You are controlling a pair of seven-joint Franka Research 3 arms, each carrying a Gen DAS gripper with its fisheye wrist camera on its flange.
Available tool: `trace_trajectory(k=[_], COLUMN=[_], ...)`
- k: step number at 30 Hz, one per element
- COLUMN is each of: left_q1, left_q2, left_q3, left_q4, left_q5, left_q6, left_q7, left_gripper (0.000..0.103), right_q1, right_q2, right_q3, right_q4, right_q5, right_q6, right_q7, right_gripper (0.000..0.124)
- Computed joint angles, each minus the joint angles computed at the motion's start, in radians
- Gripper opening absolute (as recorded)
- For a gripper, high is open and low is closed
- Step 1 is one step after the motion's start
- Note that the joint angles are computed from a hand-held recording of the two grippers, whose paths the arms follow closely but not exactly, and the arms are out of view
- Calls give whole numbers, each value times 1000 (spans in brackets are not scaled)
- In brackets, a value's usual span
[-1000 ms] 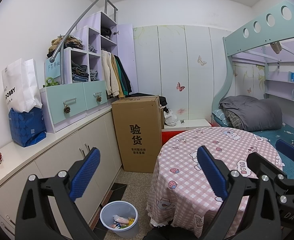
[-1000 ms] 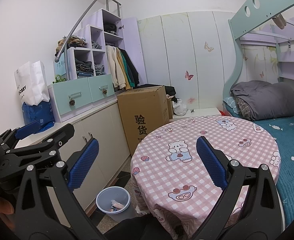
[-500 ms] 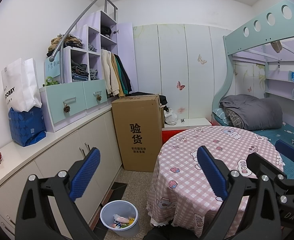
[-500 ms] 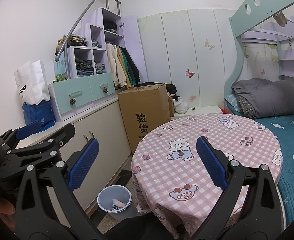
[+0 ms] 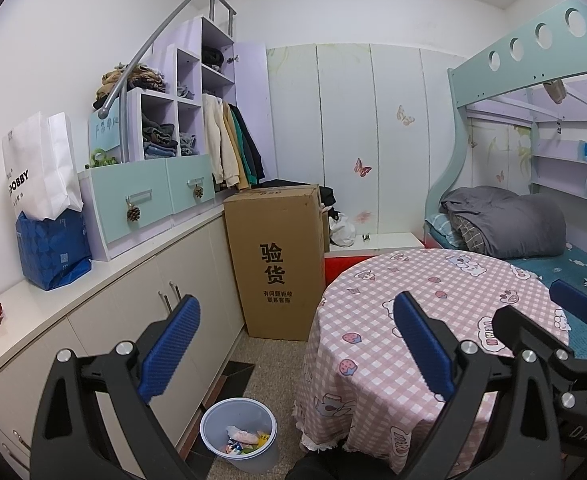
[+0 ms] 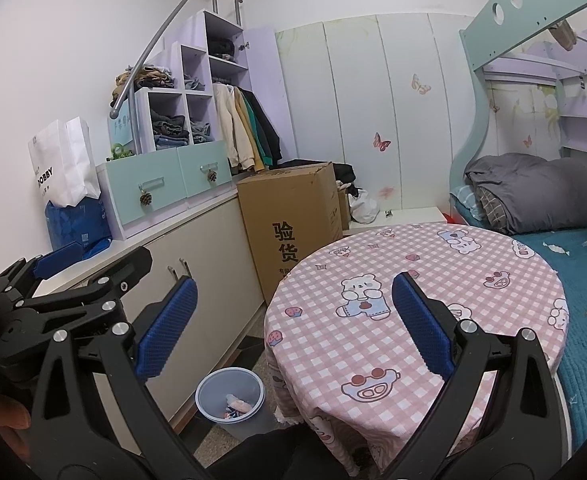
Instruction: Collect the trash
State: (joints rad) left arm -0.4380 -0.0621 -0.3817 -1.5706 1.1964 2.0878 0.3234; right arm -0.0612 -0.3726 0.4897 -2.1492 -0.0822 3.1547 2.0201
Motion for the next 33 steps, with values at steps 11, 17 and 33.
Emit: trace_trajectory(k=[11, 17, 33], left_q1=[23, 33, 20], left_q2=[-3, 2, 75], left_q3=[15, 22, 53], left_q4=[-4, 0, 74], left_q5=[-37, -59, -86], left_q6=[33, 42, 27], left_q7=[35, 56, 115], left_gripper=[95, 95, 95], right_q1=[36, 85, 202], right_q2=[46, 84, 178], right_q3=[-38, -92, -217], right_q4=[38, 66, 129], right_q5=[-20, -29, -37], right_q6=[-25, -43, -64], right_q7=[4, -7, -21], right_gripper=[96, 96, 96])
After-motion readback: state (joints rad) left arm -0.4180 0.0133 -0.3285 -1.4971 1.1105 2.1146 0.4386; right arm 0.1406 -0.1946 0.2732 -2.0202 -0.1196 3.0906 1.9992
